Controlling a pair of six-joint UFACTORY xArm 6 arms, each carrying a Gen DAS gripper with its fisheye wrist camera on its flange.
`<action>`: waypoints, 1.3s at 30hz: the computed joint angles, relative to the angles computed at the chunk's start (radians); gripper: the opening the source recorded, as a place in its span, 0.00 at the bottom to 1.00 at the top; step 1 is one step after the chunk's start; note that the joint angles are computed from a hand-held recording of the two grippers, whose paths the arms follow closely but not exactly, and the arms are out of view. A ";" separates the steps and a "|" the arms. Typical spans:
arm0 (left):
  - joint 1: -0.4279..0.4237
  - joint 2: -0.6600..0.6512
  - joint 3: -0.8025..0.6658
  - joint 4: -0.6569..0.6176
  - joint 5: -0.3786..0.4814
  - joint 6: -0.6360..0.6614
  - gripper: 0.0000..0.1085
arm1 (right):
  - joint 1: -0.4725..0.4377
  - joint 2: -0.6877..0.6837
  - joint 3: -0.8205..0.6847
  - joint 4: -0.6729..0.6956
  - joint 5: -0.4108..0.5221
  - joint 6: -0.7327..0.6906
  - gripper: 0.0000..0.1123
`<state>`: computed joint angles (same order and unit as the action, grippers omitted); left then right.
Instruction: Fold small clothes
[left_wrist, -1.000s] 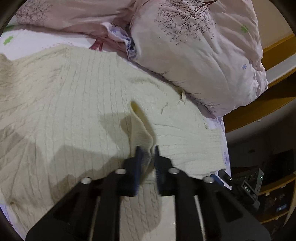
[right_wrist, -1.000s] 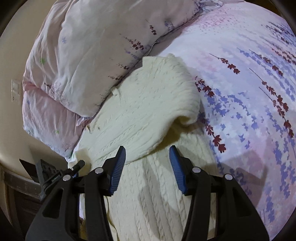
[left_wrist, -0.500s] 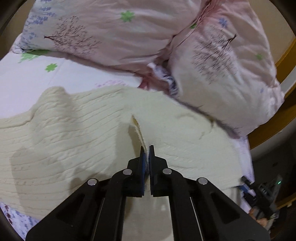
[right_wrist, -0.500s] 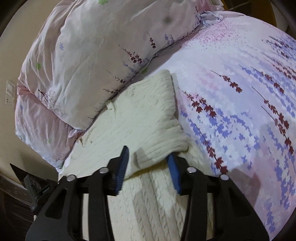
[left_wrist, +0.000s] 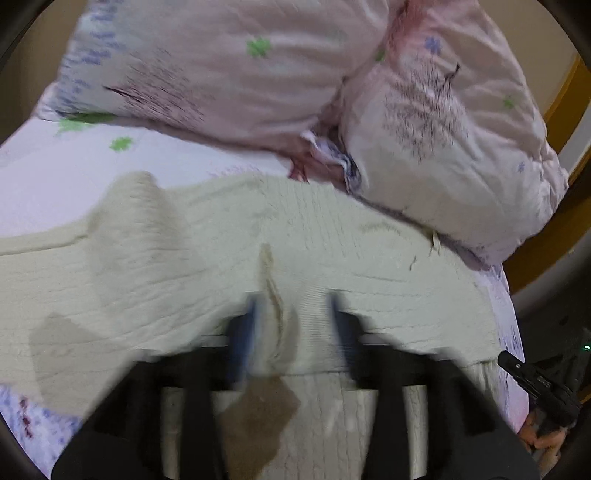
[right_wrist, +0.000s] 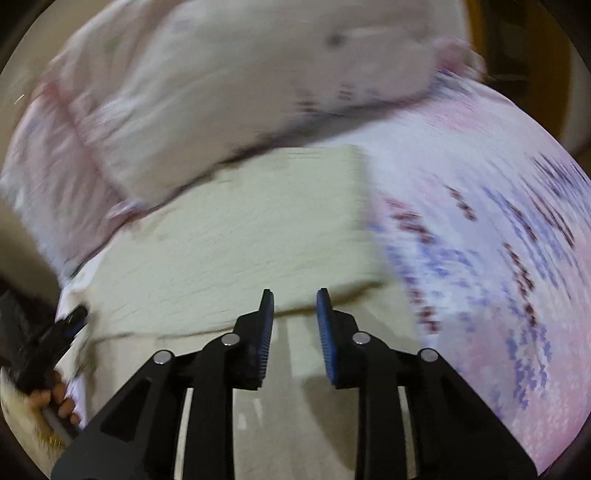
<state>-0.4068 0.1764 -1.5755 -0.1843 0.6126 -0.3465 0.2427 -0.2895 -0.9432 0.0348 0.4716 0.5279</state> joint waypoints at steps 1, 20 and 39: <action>0.005 -0.025 0.023 -0.005 0.003 0.007 0.69 | 0.023 0.007 -0.018 0.026 -0.005 -0.056 0.28; 0.237 -0.471 0.475 0.297 0.134 -0.318 0.94 | 0.199 0.417 -0.447 -0.169 0.127 -0.132 0.40; 0.405 -0.522 0.576 0.009 0.028 -0.350 0.58 | 0.197 0.372 -0.386 -0.008 0.090 -0.224 0.54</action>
<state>-0.0021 -0.3452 -0.9996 -0.1757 0.6401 -0.6961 0.4396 0.0828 -1.3290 0.0272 0.5618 0.3037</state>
